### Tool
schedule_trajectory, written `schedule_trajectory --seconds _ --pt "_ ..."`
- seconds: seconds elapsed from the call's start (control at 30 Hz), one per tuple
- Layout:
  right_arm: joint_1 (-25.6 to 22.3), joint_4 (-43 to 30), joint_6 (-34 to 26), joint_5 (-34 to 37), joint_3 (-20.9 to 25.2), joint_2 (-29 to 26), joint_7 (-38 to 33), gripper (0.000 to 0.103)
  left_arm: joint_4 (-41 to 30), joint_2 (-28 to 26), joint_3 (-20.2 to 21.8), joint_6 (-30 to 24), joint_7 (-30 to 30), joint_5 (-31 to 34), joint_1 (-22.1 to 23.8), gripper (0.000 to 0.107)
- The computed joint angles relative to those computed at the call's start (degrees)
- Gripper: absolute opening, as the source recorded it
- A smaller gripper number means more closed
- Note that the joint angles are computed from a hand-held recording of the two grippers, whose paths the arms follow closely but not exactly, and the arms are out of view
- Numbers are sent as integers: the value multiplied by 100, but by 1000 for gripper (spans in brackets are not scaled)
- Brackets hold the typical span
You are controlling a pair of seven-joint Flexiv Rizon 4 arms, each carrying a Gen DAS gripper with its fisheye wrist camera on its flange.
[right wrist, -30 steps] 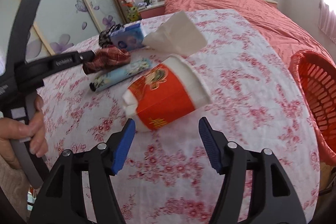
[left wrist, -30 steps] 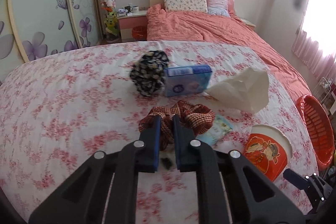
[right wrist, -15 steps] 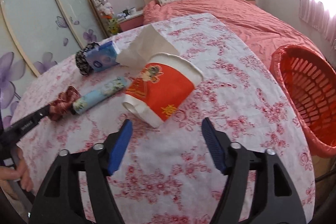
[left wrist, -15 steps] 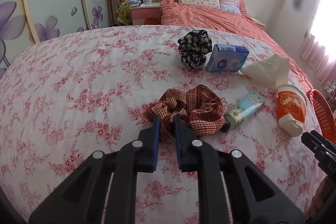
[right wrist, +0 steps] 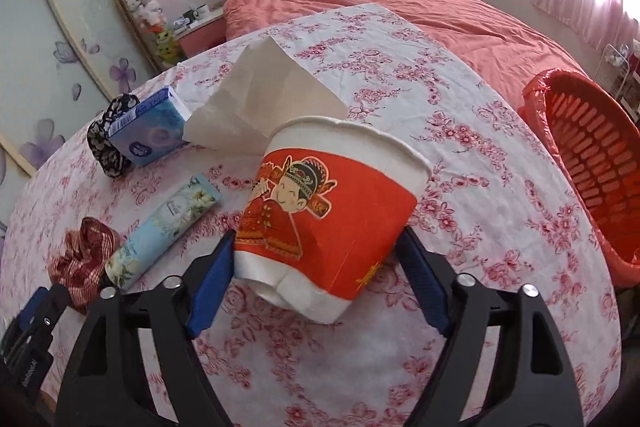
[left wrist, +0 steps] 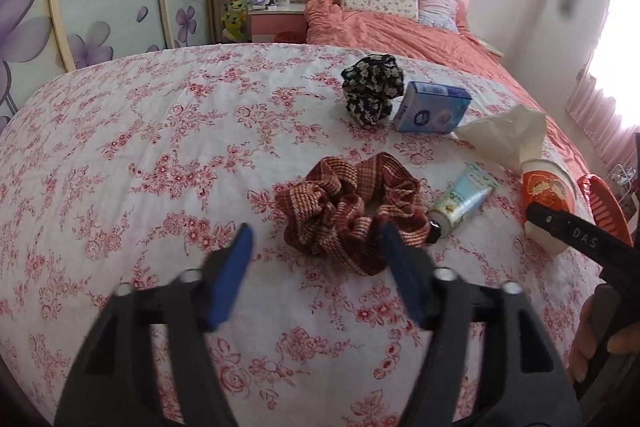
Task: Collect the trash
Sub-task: 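Grasp the red-and-white paper cup with the right gripper while the left gripper approaches the plaid scrunchie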
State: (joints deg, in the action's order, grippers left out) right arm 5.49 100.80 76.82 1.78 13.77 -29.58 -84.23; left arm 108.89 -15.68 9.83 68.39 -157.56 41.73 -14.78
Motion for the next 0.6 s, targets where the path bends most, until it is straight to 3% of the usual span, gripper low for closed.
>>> schedule_trajectory --seconds 0.17,0.4,0.6 --pt "-211 206 256 74 8 68 -242 75 -100 -69 -8 72 -5 86 -30 85" --pt "-599 -7 57 405 424 -21 -733 78 -572 -438 -20 -458 293 -152 -124 85" --pt "-360 -18 154 231 165 -65 -917 78 -904 -631 90 -935 300 -94 -303 85"
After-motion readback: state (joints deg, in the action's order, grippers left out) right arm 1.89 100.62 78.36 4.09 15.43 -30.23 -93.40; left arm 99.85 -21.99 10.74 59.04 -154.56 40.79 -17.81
